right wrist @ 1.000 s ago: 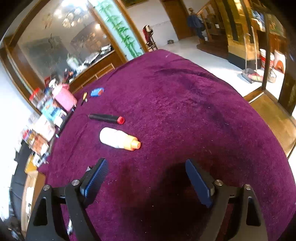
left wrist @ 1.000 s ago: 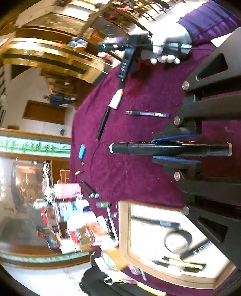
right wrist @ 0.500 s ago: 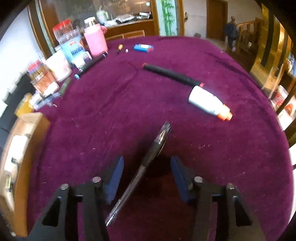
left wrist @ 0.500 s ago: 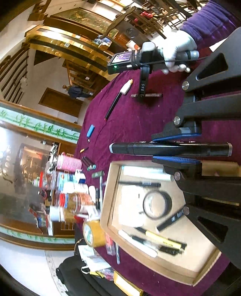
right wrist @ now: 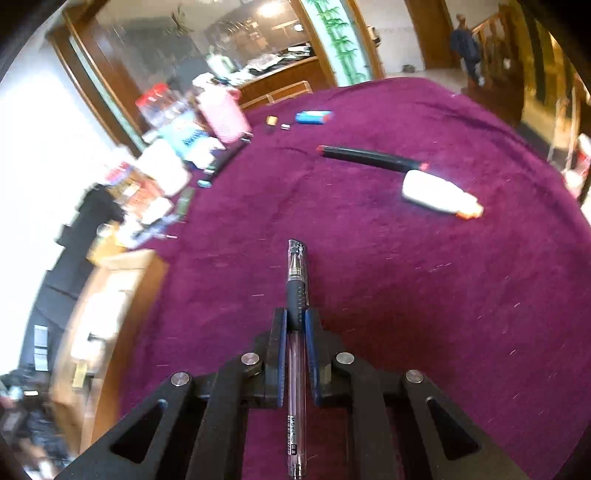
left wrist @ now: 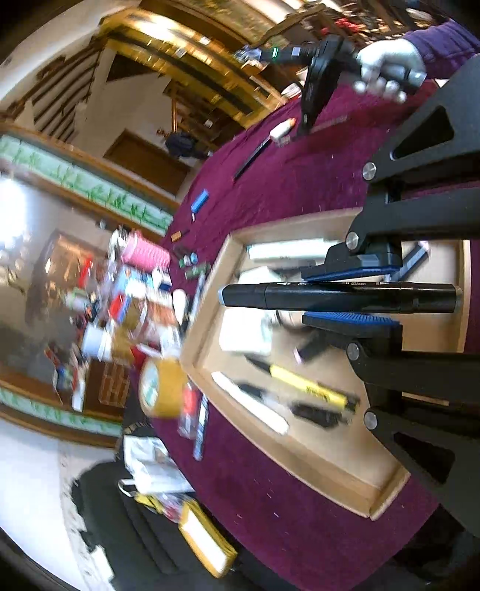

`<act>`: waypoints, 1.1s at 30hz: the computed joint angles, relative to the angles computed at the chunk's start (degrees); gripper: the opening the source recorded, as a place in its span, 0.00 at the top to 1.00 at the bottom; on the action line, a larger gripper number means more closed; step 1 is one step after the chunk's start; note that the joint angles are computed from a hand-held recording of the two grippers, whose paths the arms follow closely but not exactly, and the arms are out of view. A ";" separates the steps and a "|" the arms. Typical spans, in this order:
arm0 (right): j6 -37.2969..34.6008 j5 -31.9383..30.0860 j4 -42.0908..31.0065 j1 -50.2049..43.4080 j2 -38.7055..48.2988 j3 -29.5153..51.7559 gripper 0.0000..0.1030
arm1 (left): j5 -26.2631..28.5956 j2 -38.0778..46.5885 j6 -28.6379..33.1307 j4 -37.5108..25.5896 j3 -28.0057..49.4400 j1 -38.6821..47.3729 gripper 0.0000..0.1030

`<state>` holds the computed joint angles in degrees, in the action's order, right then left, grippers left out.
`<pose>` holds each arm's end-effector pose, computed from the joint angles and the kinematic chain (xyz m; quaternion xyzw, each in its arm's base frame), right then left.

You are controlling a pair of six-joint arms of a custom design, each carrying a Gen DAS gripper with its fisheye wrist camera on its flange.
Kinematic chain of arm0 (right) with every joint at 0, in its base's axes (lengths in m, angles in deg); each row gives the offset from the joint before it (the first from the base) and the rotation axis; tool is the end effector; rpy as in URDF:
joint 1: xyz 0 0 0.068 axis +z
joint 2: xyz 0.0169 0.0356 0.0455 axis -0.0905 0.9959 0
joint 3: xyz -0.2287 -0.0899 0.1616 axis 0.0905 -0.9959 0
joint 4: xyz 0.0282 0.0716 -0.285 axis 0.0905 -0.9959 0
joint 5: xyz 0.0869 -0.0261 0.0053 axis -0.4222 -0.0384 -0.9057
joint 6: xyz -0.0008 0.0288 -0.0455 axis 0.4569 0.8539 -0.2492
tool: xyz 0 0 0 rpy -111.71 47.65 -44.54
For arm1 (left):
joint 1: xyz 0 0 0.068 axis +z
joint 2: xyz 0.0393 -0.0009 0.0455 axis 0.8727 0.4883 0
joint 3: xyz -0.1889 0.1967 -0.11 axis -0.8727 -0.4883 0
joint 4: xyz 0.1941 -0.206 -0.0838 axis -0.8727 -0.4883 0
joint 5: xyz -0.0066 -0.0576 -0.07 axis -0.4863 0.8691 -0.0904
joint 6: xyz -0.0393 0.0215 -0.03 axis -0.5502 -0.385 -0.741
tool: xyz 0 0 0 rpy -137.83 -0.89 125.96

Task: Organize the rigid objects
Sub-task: 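Carry the marker and pen over the box and open both tools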

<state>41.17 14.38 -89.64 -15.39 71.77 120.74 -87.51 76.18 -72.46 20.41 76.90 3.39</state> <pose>0.3771 -0.0448 0.1347 -0.1482 0.9106 0.2689 0.2767 0.1128 -0.1291 0.1745 -0.2740 0.8594 -0.0641 0.4269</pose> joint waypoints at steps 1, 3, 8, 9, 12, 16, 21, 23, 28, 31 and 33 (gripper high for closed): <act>-0.50 -1.90 -1.53 -0.08 -0.80 -0.13 0.90 | 0.53 -0.79 -0.80 -0.76 -0.67 0.76 0.85; -1.70 -5.03 -4.91 0.75 -2.52 -0.35 0.90 | 1.49 -1.49 -2.75 -2.37 -1.59 1.66 0.84; -3.91 -9.91 -10.54 6.80 -8.72 -3.60 0.89 | 4.25 -1.82 -3.40 -3.58 -2.32 4.64 0.84; -4.10 -10.38 -11.32 8.63 -9.87 -4.37 0.89 | 5.07 -1.21 -2.02 -2.99 -2.15 5.88 0.84; -4.12 -11.12 -12.78 14.20 -12.05 -6.69 0.89 | 6.46 1.62 0.53 -1.54 -1.84 8.92 0.84; -0.97 -8.99 -10.19 23.57 -14.55 -10.37 0.89 | 8.74 3.52 3.03 0.67 -3.09 13.73 0.84; 0.84 -4.16 -6.76 32.10 -14.37 -12.76 0.89 | 4.27 -1.69 -1.22 -2.61 -4.19 9.35 0.81; 1.11 -1.21 -5.56 35.02 -13.99 -13.64 0.89 | -0.37 -2.47 -6.37 -8.46 -2.43 4.91 0.64; 2.45 5.60 -1.81 40.35 -12.03 -14.00 0.89 | -9.33 6.96 -25.36 -28.16 6.07 -4.46 0.37; 3.99 11.06 2.76 42.24 -11.13 -13.60 0.89 | -10.94 12.65 -32.42 -36.93 10.10 -6.42 0.29; 5.16 13.56 4.20 42.81 -9.26 -11.69 0.88 | -10.95 15.19 -34.94 -40.52 11.90 -7.00 0.27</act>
<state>46.33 27.95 -85.45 27.42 62.51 109.05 -98.45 91.37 -107.40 -20.11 88.79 -3.61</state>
